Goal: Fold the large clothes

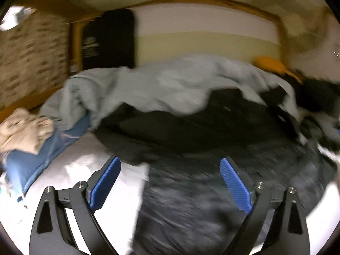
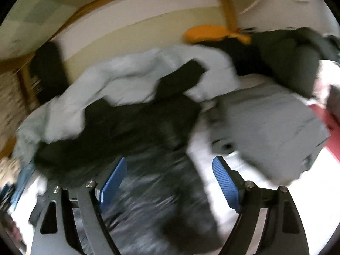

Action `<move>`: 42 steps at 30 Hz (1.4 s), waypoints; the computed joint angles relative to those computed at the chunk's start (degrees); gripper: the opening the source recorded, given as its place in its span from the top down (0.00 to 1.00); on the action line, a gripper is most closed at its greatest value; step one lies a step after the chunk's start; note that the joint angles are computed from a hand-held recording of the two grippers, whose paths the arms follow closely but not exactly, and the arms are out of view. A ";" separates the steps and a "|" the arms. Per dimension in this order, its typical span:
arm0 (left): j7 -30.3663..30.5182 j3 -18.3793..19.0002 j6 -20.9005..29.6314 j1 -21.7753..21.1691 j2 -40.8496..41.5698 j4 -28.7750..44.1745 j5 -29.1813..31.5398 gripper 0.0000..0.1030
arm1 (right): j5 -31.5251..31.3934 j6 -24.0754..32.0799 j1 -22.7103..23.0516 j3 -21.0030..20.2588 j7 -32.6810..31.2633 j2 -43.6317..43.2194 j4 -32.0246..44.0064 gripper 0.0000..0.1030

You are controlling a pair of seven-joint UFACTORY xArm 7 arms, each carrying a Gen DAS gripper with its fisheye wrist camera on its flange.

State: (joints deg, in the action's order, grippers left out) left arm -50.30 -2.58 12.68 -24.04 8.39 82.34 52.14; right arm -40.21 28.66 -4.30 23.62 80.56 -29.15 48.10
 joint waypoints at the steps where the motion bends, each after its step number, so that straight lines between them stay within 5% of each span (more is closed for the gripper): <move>1: 4.54 -1.80 -0.11 0.56 0.11 -0.62 -2.90 0.09 | 1.02 -2.08 2.30 -1.02 -3.31 1.69 0.36 0.19; 4: 9.61 -2.41 4.67 -2.39 2.41 1.04 -2.71 0.09 | 2.79 -0.08 6.96 -0.29 -14.80 9.97 5.89 0.19; 7: 11.51 -1.44 12.59 -6.08 6.95 5.04 0.21 0.09 | 0.87 11.79 11.55 1.30 -21.14 20.40 14.11 0.20; 10: 11.47 0.84 18.00 -8.45 11.98 9.14 2.66 0.09 | -0.36 20.00 14.21 1.25 -21.41 26.39 18.32 0.31; 14: 11.92 1.92 21.03 -7.96 13.87 11.72 -4.22 0.09 | -0.89 29.91 16.35 -1.55 -16.11 26.81 19.67 0.41; 18: 7.62 4.12 26.61 -8.73 15.08 14.11 -3.40 0.08 | 7.96 25.81 17.57 -6.99 -16.58 23.21 16.16 0.41; 21: 8.99 3.10 26.98 -6.79 15.60 14.98 -7.72 0.08 | 7.10 27.96 19.78 -8.40 -15.11 22.21 15.89 0.41; 24: 7.30 4.28 26.52 -8.17 14.86 13.92 -4.43 0.08 | 7.20 28.59 21.06 -9.19 -13.13 20.19 14.87 0.41; 29: -0.03 5.26 18.03 -8.60 10.52 8.91 5.33 0.08 | -3.79 29.40 19.71 -7.23 -5.02 14.09 10.83 0.44; 32: -0.44 3.81 15.38 -7.04 8.99 8.26 5.86 0.08 | -6.15 22.03 18.41 -7.92 -3.77 10.32 8.30 0.44; 35: 1.88 2.84 22.00 -7.37 10.43 10.83 4.81 0.08 | 1.59 12.78 19.08 -11.43 -13.16 10.88 7.02 0.44; 38: 4.78 2.70 28.83 -7.07 13.86 14.30 1.08 0.09 | 5.06 16.19 17.30 -10.49 -16.11 15.96 10.19 0.54; 39: 4.74 3.01 30.02 -7.00 14.63 14.88 0.23 0.10 | 4.66 19.62 16.69 -9.89 -16.11 18.15 12.20 0.64; 42: 4.85 3.10 29.86 -4.76 15.75 15.75 -5.42 0.10 | 1.46 25.89 15.98 -10.12 -12.45 20.25 14.13 0.70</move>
